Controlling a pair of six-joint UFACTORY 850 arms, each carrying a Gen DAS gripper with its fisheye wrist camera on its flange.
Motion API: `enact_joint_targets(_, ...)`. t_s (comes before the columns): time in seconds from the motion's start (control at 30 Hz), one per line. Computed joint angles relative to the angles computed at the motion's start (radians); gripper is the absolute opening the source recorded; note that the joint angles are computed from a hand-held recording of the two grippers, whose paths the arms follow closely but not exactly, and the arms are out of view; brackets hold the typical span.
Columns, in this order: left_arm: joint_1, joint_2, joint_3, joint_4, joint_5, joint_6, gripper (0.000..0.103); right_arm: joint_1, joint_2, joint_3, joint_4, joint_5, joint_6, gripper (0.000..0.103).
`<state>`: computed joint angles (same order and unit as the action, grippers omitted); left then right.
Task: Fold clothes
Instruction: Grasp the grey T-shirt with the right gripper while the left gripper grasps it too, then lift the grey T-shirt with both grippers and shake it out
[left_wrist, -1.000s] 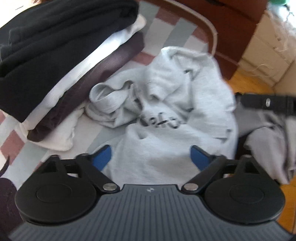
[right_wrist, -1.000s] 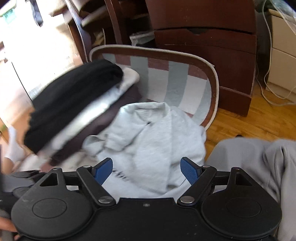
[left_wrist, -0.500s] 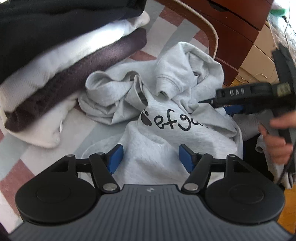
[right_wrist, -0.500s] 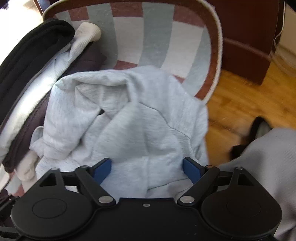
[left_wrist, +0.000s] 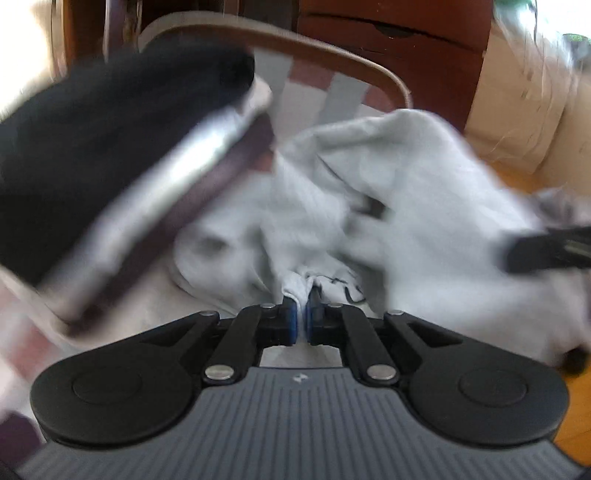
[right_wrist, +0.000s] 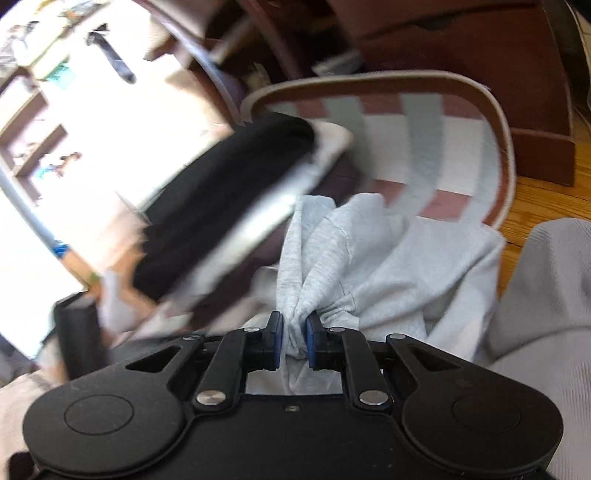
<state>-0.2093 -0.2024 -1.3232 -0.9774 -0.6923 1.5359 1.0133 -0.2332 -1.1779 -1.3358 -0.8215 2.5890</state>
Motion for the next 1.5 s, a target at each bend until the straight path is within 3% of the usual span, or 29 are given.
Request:
enact_joint_targets(0.07,-0.01,0.007,0.003,-0.028,0.054,0.035,0.005,0.029,0.003,-0.048,0.04,0.0,-0.152,0.016)
enact_joint_targets(0.13,0.01,-0.024,-0.039,-0.021,-0.031,-0.028,0.004,0.045,-0.008,-0.092,0.129,-0.065,-0.294,0.016)
enact_joint_targets(0.2,0.014,-0.033,-0.043,-0.006,-0.054,-0.063,0.004,0.047,-0.036,-0.14,0.256,-0.175,-0.427,0.017)
enact_joint_targets(0.27,0.012,-0.033,-0.034,0.006,-0.05,-0.07,0.004,0.032,-0.063,-0.159,0.349,-0.275,-0.46,0.025)
enact_joint_targets(0.33,0.007,-0.04,-0.03,0.032,-0.053,-0.07,0.006,0.012,-0.072,-0.146,0.407,-0.31,-0.418,0.04)
enact_joint_targets(0.4,0.015,-0.065,-0.053,0.053,-0.116,-0.108,0.008,-0.009,-0.076,-0.126,0.456,-0.307,-0.379,0.055)
enact_joint_targets(0.47,0.019,-0.099,-0.094,0.087,-0.18,-0.189,0.012,-0.022,-0.071,-0.079,0.419,-0.264,-0.282,0.064)
enact_joint_targets(0.53,0.022,-0.124,-0.131,0.134,-0.24,-0.283,0.012,-0.056,-0.036,0.022,0.326,-0.116,-0.121,0.081)
enact_joint_targets(0.57,0.026,-0.13,-0.142,0.15,-0.273,-0.306,0.012,-0.082,-0.018,0.071,0.284,-0.029,-0.046,0.083)
enact_joint_targets(0.6,0.029,-0.137,-0.154,0.164,-0.305,-0.328,0.014,-0.098,-0.023,0.083,0.281,0.018,-0.013,0.083)
enact_joint_targets(0.67,0.02,-0.13,-0.152,0.185,-0.292,-0.323,0.022,-0.114,-0.045,0.087,0.274,0.076,0.033,0.067)
enact_joint_targets(0.7,0.013,-0.125,-0.149,0.196,-0.279,-0.318,0.025,-0.109,-0.05,0.084,0.251,0.085,0.054,0.039)
enact_joint_targets(0.73,0.012,-0.121,-0.146,0.202,-0.274,-0.319,0.032,-0.103,-0.053,0.079,0.227,0.092,0.074,0.02)
enact_joint_targets(0.83,0.02,-0.126,-0.157,0.189,-0.325,-0.359,0.036,-0.05,-0.021,0.109,-0.012,0.062,0.331,0.015)
enact_joint_targets(0.9,0.028,-0.123,-0.156,0.164,-0.366,-0.368,0.033,-0.009,0.004,0.121,-0.129,0.011,0.461,0.014)
enact_joint_targets(0.93,0.028,-0.117,-0.152,0.155,-0.375,-0.361,0.026,0.009,0.01,0.113,-0.153,-0.016,0.473,0.014)
enact_joint_targets(0.97,0.026,-0.098,-0.135,0.145,-0.359,-0.339,0.007,0.02,0.016,0.099,-0.152,-0.034,0.446,0.013)
enact_joint_targets(1.0,0.025,-0.074,-0.114,0.134,-0.336,-0.311,0.003,0.029,0.02,0.081,-0.132,-0.053,0.393,0.013)
enact_joint_targets(1.17,0.025,0.008,-0.065,0.086,-0.258,-0.249,0.002,0.071,0.054,0.012,-0.054,-0.159,0.186,0.013)
enact_joint_targets(1.27,0.026,0.01,-0.101,0.113,-0.235,-0.321,0.002,0.075,0.062,-0.045,0.039,-0.206,0.019,0.012)
enact_joint_targets(1.4,0.029,-0.011,-0.177,0.18,-0.229,-0.455,0.001,0.091,0.079,-0.07,0.081,-0.259,-0.064,0.012)
enact_joint_targets(1.5,0.024,-0.001,-0.2,0.224,-0.201,-0.468,0.001,0.097,0.088,-0.106,0.116,-0.323,-0.17,0.012)
